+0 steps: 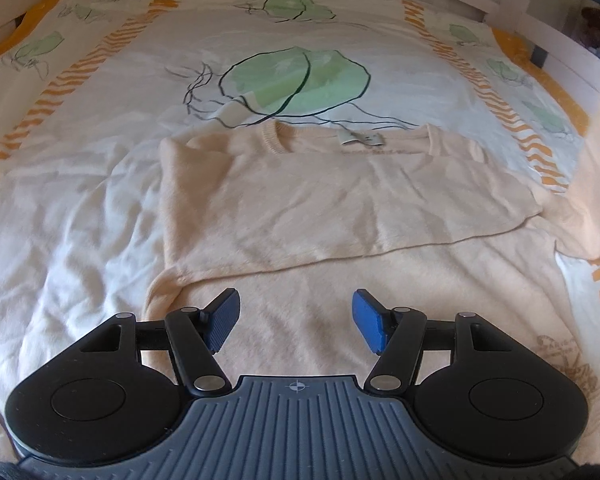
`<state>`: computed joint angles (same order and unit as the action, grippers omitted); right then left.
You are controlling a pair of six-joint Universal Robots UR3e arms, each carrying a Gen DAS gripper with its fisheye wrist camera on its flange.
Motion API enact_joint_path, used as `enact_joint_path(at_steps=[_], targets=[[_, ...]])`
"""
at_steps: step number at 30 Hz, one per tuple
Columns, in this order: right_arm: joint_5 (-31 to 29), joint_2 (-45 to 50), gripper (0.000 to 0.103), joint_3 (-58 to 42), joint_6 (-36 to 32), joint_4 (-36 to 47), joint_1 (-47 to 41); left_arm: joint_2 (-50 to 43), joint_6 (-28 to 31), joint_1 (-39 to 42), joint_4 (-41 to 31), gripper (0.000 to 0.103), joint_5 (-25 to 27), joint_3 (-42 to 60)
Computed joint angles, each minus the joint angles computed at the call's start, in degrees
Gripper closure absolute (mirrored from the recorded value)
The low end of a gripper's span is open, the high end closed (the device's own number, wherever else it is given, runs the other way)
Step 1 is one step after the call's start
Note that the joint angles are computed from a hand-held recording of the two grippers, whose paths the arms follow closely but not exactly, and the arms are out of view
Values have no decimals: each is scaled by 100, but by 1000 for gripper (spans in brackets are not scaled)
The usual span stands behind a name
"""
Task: Fold small clothes
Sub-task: 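Lay the held sleeve across the sweater body and open the right gripper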
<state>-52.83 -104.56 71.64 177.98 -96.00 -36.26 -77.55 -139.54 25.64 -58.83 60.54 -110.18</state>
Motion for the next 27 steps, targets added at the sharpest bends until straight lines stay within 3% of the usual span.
enact_joint_path(at_steps=[7, 11, 15, 16, 18, 20, 27], targets=[[-490, 1861, 93, -484, 1417, -2113, 2487, 108, 225, 380, -96, 42, 4, -126], [-1405, 3138, 93, -1072, 1564, -2725, 3768, 90, 212, 430, -71, 42, 97, -159], [-1649, 3843, 83, -1093, 1478, -3112, 4372, 52, 213, 410, -160, 42, 147, -105], [-1849, 3871, 79, -1014, 1496, -3208, 4514, 58, 222, 396, -170, 42, 154, -94], [-2070, 3637, 59, -505, 1398, -3534, 4569, 79, 244, 360, -146, 42, 149, -83], [-2086, 3075, 53, 366, 1250, -3932, 4397, 52, 228, 286, -42, 42, 138, -57], [-2680, 975, 53, 2957, 537, -4170, 2869, -361, -222, -335, 556, 42, 164, 114]])
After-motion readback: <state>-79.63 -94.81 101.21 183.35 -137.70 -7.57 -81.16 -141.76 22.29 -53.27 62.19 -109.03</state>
